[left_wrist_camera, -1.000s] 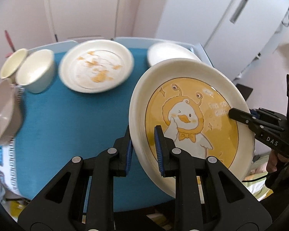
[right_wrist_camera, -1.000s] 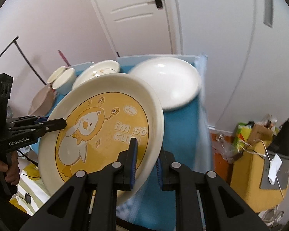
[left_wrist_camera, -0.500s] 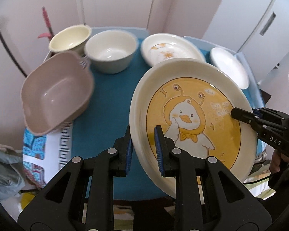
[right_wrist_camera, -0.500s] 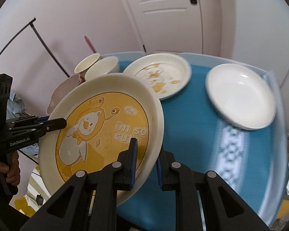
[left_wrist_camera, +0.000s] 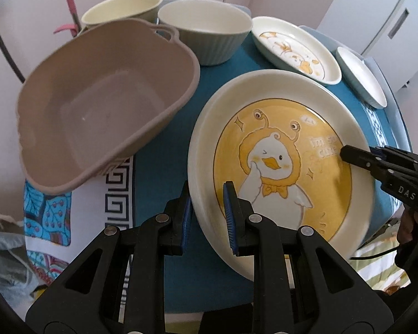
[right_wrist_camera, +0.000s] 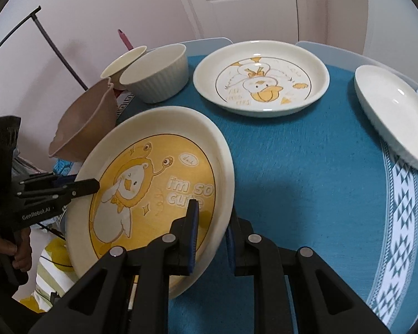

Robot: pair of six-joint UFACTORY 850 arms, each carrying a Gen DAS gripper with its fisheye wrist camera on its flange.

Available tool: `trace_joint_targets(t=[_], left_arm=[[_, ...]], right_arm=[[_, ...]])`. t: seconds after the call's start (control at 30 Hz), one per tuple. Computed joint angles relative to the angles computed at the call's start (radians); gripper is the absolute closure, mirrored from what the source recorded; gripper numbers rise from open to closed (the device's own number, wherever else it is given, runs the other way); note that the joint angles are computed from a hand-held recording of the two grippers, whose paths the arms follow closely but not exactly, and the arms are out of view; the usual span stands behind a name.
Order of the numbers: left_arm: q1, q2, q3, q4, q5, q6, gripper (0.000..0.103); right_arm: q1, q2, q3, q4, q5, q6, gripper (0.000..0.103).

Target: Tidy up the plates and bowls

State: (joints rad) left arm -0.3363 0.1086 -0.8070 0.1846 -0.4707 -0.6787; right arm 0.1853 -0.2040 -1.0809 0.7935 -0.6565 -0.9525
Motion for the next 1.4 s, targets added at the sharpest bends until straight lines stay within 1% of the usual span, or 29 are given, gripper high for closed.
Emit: trace_joint_targets(t=[0.13,0.23,0.3,0.33,0.37,0.43,0.6,0.73,0.8,0.87,0.9,0.93,1.0,1.07,1.13,1.2,1.27,1.33,1.37,1.4], left_arm=[[0.004,0.006,0.008,-0.001,0.021,0.0,0.084],[-0.003,0.006,0.005,0.022,0.006,-0.021,0.084],[0.001,0.006,0.003,0.002,0.001,0.0,0.084],[0.005,0.001,-0.001,-0.013,-0.002,0.014,0.081],[0.005,-0.007,-0.008,-0.027,-0.005,0.026,0.081],[-0.002,-0.023,-0.02,-0.011,-0.02,0.006,0.08],[-0.026,-0.036,-0.03,0.056,-0.029,-0.057,0.075],[-0.026,-0.044,-0.037,0.048,-0.029,-0.06,0.074],[-0.032,-0.049,-0.044,0.074,-0.052,-0.095,0.071],[-0.033,-0.042,-0.041,0.081,-0.067,-0.114,0.065],[-0.035,-0.038,-0.04,0.088,-0.077,-0.13,0.059],[-0.037,-0.031,-0.04,0.09,-0.084,-0.141,0.058],[-0.044,-0.014,-0.041,0.103,-0.102,-0.166,0.058],[-0.062,0.012,-0.051,0.146,-0.13,-0.21,0.057],[-0.086,0.035,-0.08,0.205,-0.156,-0.255,0.057],[-0.1,0.045,-0.117,0.245,-0.166,-0.272,0.056],[-0.119,0.045,-0.174,0.305,-0.159,-0.296,0.046],[-0.132,0.04,-0.224,0.36,-0.13,-0.309,0.02],[-0.137,0.04,-0.238,0.381,-0.109,-0.312,0.012],[-0.139,0.032,-0.263,0.393,-0.075,-0.3,0.0]], right_arm=[[0.001,-0.001,0.006,-0.01,0.008,0.006,0.087],[0.001,-0.007,0.001,-0.015,0.004,0.015,0.087],[-0.001,-0.003,0.001,-0.023,-0.003,0.034,0.087],[0.001,-0.008,-0.005,-0.03,-0.006,0.051,0.087],[0.002,-0.009,-0.008,-0.037,-0.007,0.061,0.087],[0.005,-0.009,-0.008,-0.043,-0.003,0.069,0.087],[0.001,-0.012,-0.008,-0.026,-0.009,0.061,0.087],[0.0,-0.01,-0.004,-0.02,-0.007,0.053,0.087],[-0.005,-0.007,-0.003,-0.013,-0.01,0.052,0.087],[-0.011,0.003,0.003,-0.006,-0.004,0.053,0.087],[-0.014,0.006,0.004,-0.007,-0.005,0.056,0.087],[-0.016,0.01,0.005,-0.011,-0.005,0.062,0.087],[-0.025,0.023,0.006,-0.023,-0.011,0.078,0.087],[-0.037,0.043,0.005,-0.034,-0.023,0.094,0.086],[-0.051,0.062,0.002,-0.037,-0.031,0.099,0.086],[-0.07,0.083,-0.013,-0.05,-0.037,0.112,0.086],[-0.088,0.105,-0.031,-0.064,-0.034,0.133,0.086],[-0.111,0.126,-0.055,-0.074,-0.028,0.16,0.084],[-0.12,0.135,-0.059,-0.074,-0.023,0.166,0.078],[-0.132,0.146,-0.068,-0.073,-0.017,0.174,0.062]])
